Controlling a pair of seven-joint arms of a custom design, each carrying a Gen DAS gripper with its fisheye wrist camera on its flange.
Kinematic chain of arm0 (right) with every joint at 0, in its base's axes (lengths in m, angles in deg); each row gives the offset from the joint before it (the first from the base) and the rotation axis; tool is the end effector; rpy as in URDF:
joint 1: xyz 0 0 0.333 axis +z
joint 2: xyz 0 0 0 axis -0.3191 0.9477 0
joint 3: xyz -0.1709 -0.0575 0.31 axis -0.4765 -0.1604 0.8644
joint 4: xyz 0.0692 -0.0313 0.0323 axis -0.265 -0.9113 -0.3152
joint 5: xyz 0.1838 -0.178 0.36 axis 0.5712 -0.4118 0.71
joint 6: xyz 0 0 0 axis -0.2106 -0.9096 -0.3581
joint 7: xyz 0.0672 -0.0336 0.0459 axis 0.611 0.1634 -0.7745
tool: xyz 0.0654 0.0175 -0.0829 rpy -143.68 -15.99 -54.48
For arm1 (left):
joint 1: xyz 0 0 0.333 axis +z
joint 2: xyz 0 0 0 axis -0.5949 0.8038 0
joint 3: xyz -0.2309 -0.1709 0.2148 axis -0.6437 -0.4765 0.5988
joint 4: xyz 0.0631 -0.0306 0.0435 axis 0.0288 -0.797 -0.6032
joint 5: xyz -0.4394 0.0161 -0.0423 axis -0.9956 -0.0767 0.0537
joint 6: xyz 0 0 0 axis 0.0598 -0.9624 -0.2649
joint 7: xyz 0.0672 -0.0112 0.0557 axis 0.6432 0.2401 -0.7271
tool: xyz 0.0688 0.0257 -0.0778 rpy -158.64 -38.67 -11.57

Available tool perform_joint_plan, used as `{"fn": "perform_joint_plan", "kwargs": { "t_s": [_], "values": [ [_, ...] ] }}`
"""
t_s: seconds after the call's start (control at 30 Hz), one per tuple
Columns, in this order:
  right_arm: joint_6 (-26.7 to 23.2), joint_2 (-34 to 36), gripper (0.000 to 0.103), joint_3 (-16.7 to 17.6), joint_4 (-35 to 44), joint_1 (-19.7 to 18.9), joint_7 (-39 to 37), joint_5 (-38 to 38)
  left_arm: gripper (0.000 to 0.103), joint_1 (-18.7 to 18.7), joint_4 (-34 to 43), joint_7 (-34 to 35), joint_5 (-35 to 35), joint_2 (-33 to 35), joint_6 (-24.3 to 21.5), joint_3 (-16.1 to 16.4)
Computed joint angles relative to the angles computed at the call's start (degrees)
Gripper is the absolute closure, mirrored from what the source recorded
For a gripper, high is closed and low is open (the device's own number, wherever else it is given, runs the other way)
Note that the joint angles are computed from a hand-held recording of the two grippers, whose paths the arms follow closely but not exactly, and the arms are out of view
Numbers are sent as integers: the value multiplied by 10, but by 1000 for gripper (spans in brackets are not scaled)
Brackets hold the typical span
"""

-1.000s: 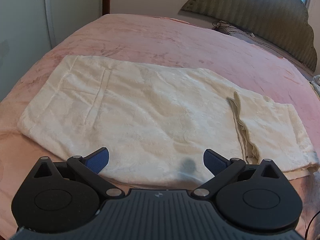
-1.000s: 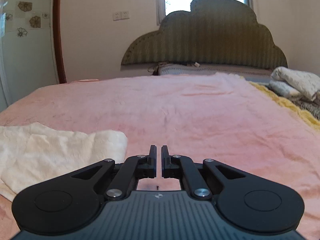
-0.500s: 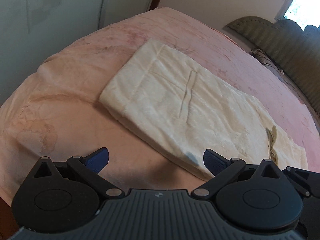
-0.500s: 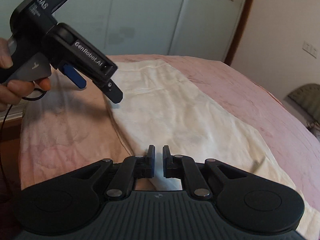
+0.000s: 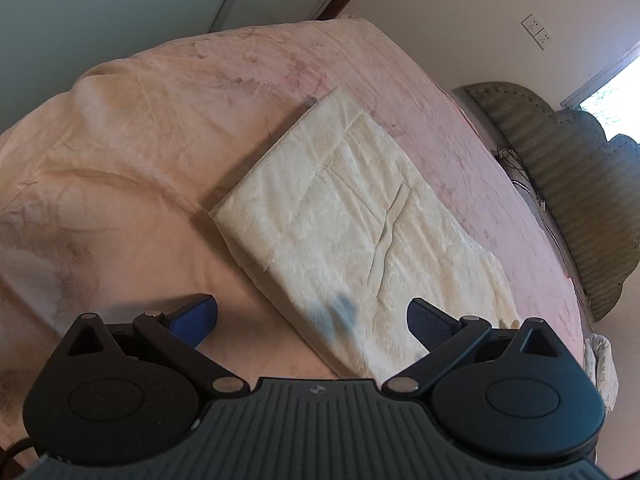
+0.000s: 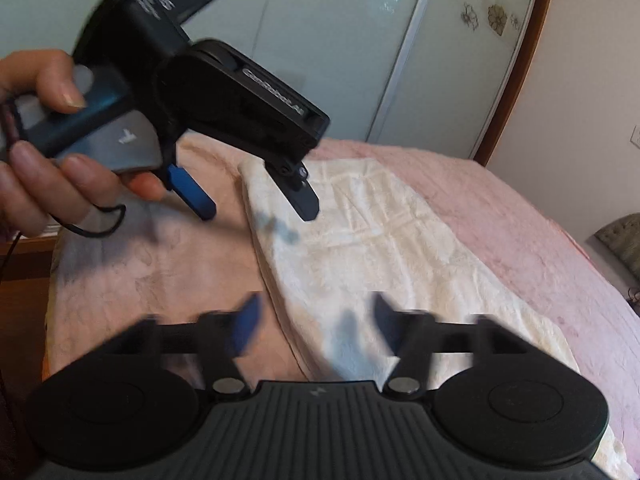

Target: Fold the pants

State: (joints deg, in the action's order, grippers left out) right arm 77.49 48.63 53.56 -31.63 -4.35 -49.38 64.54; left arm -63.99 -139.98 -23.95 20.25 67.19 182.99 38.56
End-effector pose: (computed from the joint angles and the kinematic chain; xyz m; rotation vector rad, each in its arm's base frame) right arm 0.6722 0.3186 0.4850 -2.1309 0.1294 -0.5164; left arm 0.5894 -0.4337 0.5479 -2.5536 0.9034 -0.9928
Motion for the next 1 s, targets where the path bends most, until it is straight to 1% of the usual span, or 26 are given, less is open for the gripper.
{"fn": "perform_joint_plan", "kwargs": {
  "t_s": [0.1,0.17,0.2,0.27,0.3,0.33,0.37,0.4,0.43,0.47,0.5,0.53,0.57,0.6,0.63,0.67,0.7,0.77,0.83,0.9,0.97,1.0],
  "values": [
    [33,-1,29,7,-8,6,-45,13,2,1,7,-6,4,7,4,4],
    [56,5,29,3,-9,20,-34,-16,2,3,4,-15,7,7,16,8],
    [71,5,29,9,-13,20,-49,-14,2,4,2,-23,11,7,24,10],
    [97,6,29,27,-21,16,-104,7,2,6,-6,-43,23,6,50,15],
    [113,9,29,38,-23,12,-151,32,2,7,-8,-53,27,7,58,17],
    [133,12,30,53,-24,6,-214,73,2,8,-11,-65,35,7,70,21],
    [148,16,36,62,-21,5,-272,111,2,9,-11,-72,35,8,73,22],
    [155,17,50,62,-19,9,-304,130,2,9,-12,-81,38,9,78,24],
    [159,20,59,53,-16,19,-301,124,2,10,-14,-92,46,9,89,27],
    [166,25,75,45,-11,30,-292,108,2,10,-18,-107,59,8,101,30],
    [166,29,77,44,-7,32,-291,104,2,10,-22,-121,71,7,112,34],
    [156,31,79,42,-4,31,-276,98,2,9,-25,-135,84,6,122,37],
    [136,31,81,31,0,33,-222,71,2,10,-27,-146,98,6,134,39],
    [103,27,83,18,5,33,-137,34,2,9,-30,-160,115,6,147,42],
    [57,25,84,7,16,27,-49,8,2,7,-30,-179,141,7,162,47],
    [19,26,86,3,29,16,13,-1,2,6,-28,-194,167,11,177,52],
    [-13,27,86,1,42,5,66,0,2,7,-22,-198,179,15,185,52],
    [-65,34,86,-5,69,-11,134,-12,2,9,-2,-182,176,30,182,50],
    [-114,41,86,-12,88,-20,192,-39,3,9,21,-158,159,45,164,49],
    [-211,59,85,-25,129,-24,270,-117,4,6,40,-137,136,58,137,50],
    [-270,66,85,-13,145,-52,263,-98,9,2,48,-127,125,62,117,55],
    [-283,72,82,-11,155,-59,267,-88,11,0,52,-124,120,64,106,57]
  ]
}}
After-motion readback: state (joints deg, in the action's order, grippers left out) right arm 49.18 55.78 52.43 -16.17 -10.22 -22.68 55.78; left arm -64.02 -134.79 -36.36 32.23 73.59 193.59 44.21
